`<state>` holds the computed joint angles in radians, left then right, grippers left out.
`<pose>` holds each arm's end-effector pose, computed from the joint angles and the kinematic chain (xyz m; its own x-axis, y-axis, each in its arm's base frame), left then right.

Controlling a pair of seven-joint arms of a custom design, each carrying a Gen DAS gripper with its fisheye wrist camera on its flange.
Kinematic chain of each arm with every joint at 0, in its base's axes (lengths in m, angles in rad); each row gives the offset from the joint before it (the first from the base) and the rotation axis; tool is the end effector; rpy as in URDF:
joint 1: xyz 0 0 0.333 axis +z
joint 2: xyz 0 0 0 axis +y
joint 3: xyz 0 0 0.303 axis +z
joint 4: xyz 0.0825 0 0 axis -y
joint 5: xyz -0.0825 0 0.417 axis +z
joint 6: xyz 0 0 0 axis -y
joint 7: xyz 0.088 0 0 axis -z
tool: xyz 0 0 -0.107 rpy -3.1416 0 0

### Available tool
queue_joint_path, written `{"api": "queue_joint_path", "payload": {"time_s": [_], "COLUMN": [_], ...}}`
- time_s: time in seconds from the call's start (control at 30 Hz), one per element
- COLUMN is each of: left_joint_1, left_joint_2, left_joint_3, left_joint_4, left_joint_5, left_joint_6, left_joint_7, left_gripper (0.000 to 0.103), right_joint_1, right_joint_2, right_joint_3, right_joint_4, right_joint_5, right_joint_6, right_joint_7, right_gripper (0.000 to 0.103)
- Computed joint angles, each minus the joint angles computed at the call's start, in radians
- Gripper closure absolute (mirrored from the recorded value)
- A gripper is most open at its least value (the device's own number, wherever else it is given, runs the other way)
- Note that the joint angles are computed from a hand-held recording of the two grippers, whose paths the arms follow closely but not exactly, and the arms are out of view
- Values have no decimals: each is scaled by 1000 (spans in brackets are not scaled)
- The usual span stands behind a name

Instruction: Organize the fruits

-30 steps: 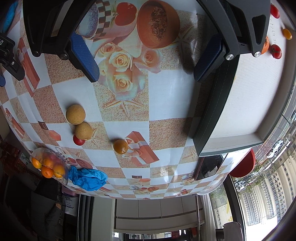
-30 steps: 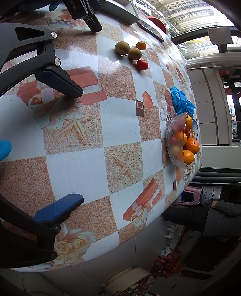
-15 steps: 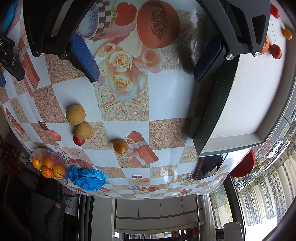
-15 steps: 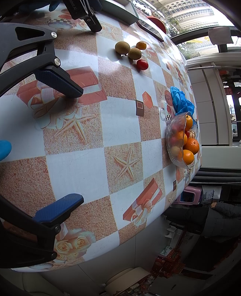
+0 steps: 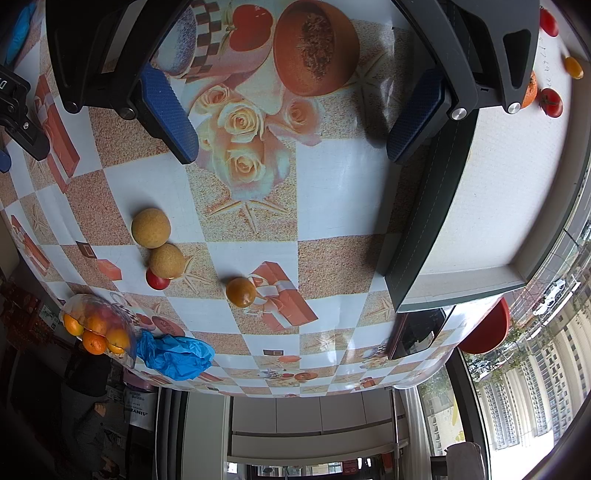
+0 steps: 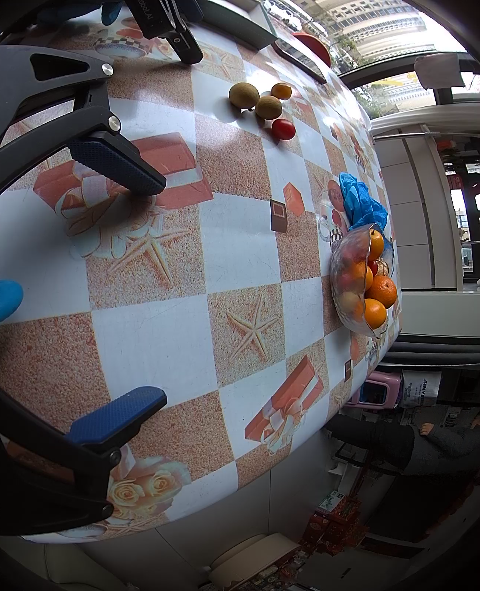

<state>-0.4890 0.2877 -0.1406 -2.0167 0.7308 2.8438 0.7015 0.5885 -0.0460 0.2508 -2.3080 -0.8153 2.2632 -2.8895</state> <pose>0.5081 -0.4093 0.3288 -0.3699 -0.9287 -0.0269 -0.7451 0.3138 -0.5886 0.3721 0.3859 0.3361 -0.4341 -0.9008 0.0132 -0.7307 0.3435 -0.5899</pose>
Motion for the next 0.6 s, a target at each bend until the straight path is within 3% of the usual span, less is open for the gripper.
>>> {"api": "queue_joint_path", "payload": {"time_s": [0.13, 0.23, 0.47, 0.6], "left_joint_1": [14, 59, 5, 12], "left_joint_2": [2, 24, 87, 185], "left_joint_3": [-16, -72, -12, -28], "left_joint_4": [4, 44, 194, 346], "left_joint_5": [-34, -181, -164, -236], "left_joint_6": [-7, -58, -72, -130], "left_joint_7": [42, 198, 207, 280], "left_gripper": [1, 1, 1, 3], "right_joint_1": [0, 1, 1, 1], "right_joint_2": [0, 1, 1, 1], "right_joint_3": [0, 0, 0, 0], "right_joint_4": [0, 1, 1, 1], "right_joint_5": [0, 0, 0, -1], "right_joint_6": [0, -2, -2, -2], "right_joint_7": [0, 0, 1, 1], "right_gripper": [0, 0, 0, 0]}}
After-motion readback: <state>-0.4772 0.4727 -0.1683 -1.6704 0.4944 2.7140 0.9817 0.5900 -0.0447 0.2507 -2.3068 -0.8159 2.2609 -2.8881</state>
